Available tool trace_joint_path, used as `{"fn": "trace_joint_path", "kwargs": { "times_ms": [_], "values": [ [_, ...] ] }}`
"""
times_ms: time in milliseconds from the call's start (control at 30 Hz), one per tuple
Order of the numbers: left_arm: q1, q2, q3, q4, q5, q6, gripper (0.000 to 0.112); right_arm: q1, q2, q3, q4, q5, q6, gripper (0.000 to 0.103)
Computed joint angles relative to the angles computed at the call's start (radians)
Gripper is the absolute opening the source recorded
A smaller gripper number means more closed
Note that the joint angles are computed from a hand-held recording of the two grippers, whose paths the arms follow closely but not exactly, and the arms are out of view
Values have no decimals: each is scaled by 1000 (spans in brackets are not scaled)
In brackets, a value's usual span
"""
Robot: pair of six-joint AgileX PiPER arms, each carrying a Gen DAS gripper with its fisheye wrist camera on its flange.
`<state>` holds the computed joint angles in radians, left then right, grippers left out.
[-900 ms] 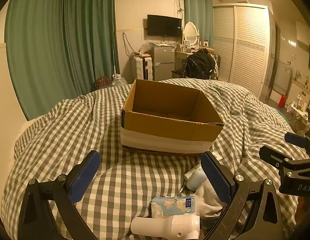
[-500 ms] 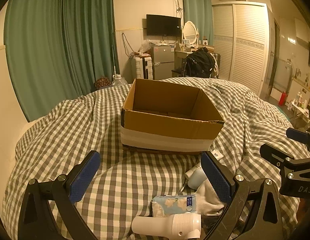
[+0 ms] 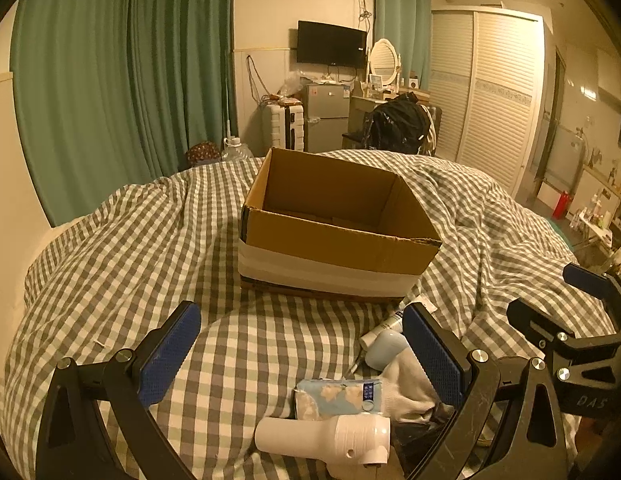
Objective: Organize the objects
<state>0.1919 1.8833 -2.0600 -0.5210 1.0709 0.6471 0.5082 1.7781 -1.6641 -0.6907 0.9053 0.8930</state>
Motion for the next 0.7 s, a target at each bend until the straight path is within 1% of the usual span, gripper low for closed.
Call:
{"fn": "trace_joint_path", "kwargs": {
  "times_ms": [100,233,367,433,567,700],
  "values": [
    [-6,-35,53,18,-32,1,103,5,-4,1,3,2,-21,103],
    [5,-67,102,9,-38,7,103,10,-23,23,18,-16,-59,103],
    [12,-120,188,0,-92,35,103,11,-54,60,27,-30,-71,103],
    [15,-140,215,3,-106,46,103,9,-78,90,30,-43,-63,103],
    [19,-161,240,22,-101,43,103,15,-118,141,19,-50,-44,103],
    [39,-173,260,-1,-60,62,103,26,-152,192,24,-40,-57,103]
  ]
}}
